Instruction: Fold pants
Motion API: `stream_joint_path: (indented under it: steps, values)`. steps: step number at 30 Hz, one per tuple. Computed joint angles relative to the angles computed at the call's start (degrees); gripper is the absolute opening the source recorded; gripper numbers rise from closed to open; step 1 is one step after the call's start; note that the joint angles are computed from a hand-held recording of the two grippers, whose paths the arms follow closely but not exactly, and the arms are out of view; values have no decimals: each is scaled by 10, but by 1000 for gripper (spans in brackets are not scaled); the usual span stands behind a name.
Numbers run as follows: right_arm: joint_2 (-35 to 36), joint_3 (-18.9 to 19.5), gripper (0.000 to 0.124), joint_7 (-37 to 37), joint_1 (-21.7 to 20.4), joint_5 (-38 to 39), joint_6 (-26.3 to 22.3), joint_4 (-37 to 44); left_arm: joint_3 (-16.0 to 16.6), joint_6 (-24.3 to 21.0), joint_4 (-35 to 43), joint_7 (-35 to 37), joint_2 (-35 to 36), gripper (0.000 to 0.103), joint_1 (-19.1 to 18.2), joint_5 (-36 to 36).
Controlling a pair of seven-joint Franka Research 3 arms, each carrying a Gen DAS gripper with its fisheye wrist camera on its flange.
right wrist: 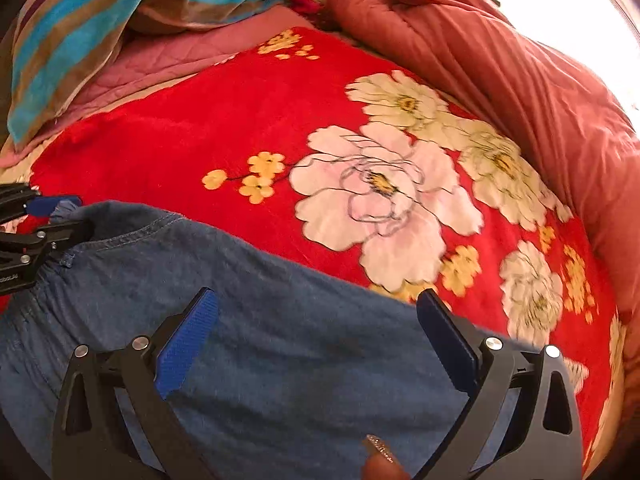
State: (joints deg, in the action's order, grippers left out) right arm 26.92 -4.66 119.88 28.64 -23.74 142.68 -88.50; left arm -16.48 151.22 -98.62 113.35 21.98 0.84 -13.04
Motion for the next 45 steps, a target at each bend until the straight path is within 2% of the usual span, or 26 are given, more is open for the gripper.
stream_joint_path:
  steps: [4,8,9,11,14,15,18,20,29,34,40,45]
  values:
    - [18,5,99,-43,1,-3,-13,29,-27,53,-46,56,-34,29,25,-55]
    - [33,1,94,-80,10,-19,-20,50,-38,88,-74,104,-56,29,32,-99]
    - [35,2,90,-90,11,-19,-20,53,-39,96,-80,114,-61,29,31,-107]
    - [45,13,69,-126,4,0,-25,66,-38,99,-84,124,-64,29,28,-116]
    - [56,14,56,-142,8,17,-29,75,-31,104,-89,129,-67,29,20,-118]
    - [55,13,53,-143,9,23,-26,73,-31,104,-92,133,-68,29,21,-123]
    - [42,23,29,-147,0,59,5,47,-27,104,-94,133,-68,29,18,-125]
    - [29,13,16,-131,11,54,20,28,-29,104,-97,137,-71,29,20,-136]
    - [-82,-3,11,5,39,-10,120,-121,-34,127,-133,186,-100,29,25,-199]
    - [-152,6,9,99,41,-76,172,-204,-34,119,-164,264,-141,29,26,-296]
    - [-228,46,8,194,31,-147,202,-289,-8,117,-227,368,-212,29,-1,-403]
    - [-279,99,7,240,17,-157,201,-346,32,91,-280,427,-272,29,-34,-463]
